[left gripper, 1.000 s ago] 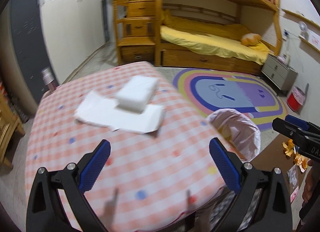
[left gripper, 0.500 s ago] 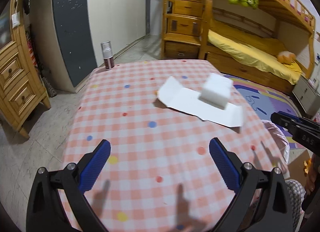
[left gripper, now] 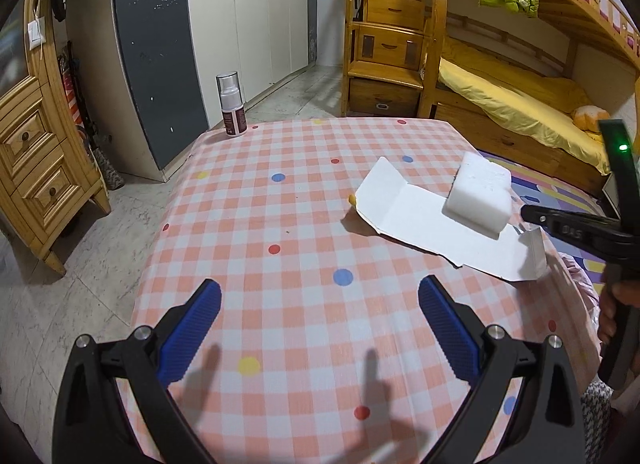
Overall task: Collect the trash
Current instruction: 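Grasp the white foam block with the right tool and lift it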
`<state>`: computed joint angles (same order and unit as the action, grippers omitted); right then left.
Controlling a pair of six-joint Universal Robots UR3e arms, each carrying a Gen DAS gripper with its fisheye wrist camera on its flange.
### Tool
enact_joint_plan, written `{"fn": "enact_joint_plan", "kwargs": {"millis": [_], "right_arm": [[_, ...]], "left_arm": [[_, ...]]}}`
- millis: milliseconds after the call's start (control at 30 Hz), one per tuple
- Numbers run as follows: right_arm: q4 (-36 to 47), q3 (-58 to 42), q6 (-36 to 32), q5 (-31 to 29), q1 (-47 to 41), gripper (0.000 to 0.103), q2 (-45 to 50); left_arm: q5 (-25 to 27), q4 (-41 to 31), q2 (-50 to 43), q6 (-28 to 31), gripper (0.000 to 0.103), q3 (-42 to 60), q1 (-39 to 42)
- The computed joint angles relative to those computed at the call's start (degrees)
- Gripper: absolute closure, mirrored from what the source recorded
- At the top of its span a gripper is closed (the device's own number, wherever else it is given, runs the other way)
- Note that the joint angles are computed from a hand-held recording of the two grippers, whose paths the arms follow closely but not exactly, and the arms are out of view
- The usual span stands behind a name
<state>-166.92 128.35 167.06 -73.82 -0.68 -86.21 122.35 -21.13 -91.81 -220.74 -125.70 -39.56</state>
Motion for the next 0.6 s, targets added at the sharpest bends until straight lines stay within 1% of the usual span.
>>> {"fn": "enact_joint_plan", "kwargs": {"millis": [67,100,167,267,433,500,600], "right_arm": [[0.6,-1.0,-0.8,0.1,0.6,0.094,1.8],[-0.6,-0.3,-1.2,-0.3,1.1,0.094,1.8],[0.0,0.7,-2.3,0.5,1.7,0.094,0.7],[-1.5,3.5,-2.6,-1.9,5.0,0.094,-1.5],[-1.5,9.1,0.4,-3.1,11.4,0.094,-7.3],[-1.7,11.3,2.4,-3.0,14.2,0.091,-9.5],[1.7,12.1,3.8,-0.5,16.3,0.091,-12.4]], "left_arm": [[-0.2,0.6,-0.1,0.3,0.007,-0.2,0.3],[-0.2,0.7,-0.1,0.3,0.007,-0.3,0.3],[-0.2,0.7,0.1,0.0,0.007,-0.7,0.5],[-0.4,0.0,1.3,-1.1,0.007,-1.6,0.7],[1.3,-2.4,4.6,-3.0,0.007,-3.4,-0.1],[1.7,-3.5,6.3,-3.6,0.007,-4.7,-0.1],[2.0,-6.0,9.5,-4.4,0.007,-6.7,0.3]]}}
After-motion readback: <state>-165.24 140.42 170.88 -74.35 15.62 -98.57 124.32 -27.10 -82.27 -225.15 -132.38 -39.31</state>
